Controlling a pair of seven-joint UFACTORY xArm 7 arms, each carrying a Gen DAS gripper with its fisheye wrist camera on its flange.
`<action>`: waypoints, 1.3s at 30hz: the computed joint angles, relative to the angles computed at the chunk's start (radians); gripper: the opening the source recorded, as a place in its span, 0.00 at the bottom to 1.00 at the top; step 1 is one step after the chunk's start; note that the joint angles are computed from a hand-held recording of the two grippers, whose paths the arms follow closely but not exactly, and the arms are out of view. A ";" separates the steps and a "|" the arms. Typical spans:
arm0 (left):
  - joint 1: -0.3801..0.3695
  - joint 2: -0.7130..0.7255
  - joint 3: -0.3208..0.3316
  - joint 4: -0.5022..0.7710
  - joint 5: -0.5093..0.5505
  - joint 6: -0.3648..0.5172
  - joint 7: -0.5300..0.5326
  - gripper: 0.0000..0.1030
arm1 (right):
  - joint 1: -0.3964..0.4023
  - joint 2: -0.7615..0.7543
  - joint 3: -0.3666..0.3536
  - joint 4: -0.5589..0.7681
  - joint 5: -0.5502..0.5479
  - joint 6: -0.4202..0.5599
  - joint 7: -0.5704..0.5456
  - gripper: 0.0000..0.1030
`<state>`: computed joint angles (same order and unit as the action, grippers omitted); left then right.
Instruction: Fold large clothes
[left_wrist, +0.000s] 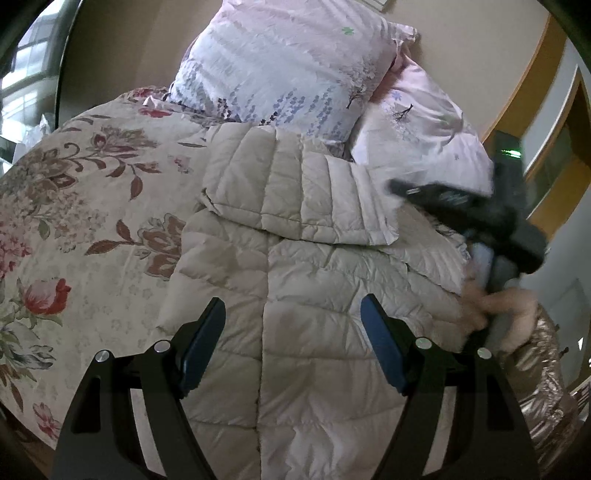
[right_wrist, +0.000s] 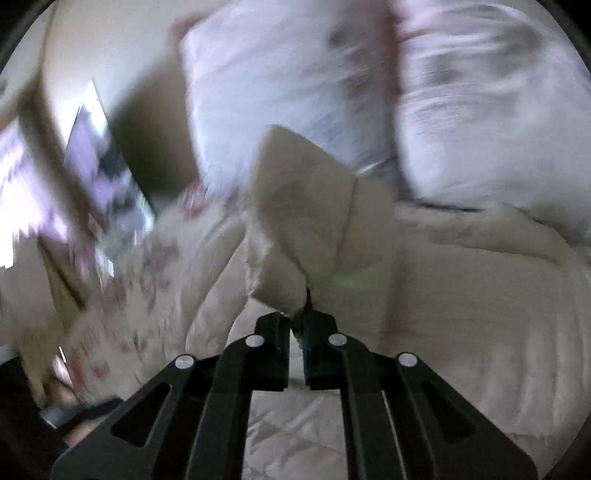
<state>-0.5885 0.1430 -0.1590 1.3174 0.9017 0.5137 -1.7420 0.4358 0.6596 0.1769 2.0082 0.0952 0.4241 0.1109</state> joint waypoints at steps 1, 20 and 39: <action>-0.001 0.004 -0.001 0.005 0.000 0.005 0.004 0.73 | -0.018 -0.036 -0.001 -0.057 0.024 -0.044 0.025 0.06; -0.031 0.039 0.011 0.050 -0.022 0.065 0.072 0.75 | -0.110 -0.253 -0.069 -0.520 0.061 -0.194 0.452 0.06; 0.081 -0.205 -0.073 -0.235 -0.113 0.044 0.084 0.75 | -0.432 -0.539 0.152 -0.852 0.617 -0.142 -0.092 0.61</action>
<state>-0.5080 -0.0619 -0.2318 1.0828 0.7891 0.5581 -1.6585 0.0039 0.1203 0.3293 1.1566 0.7121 0.2817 0.0191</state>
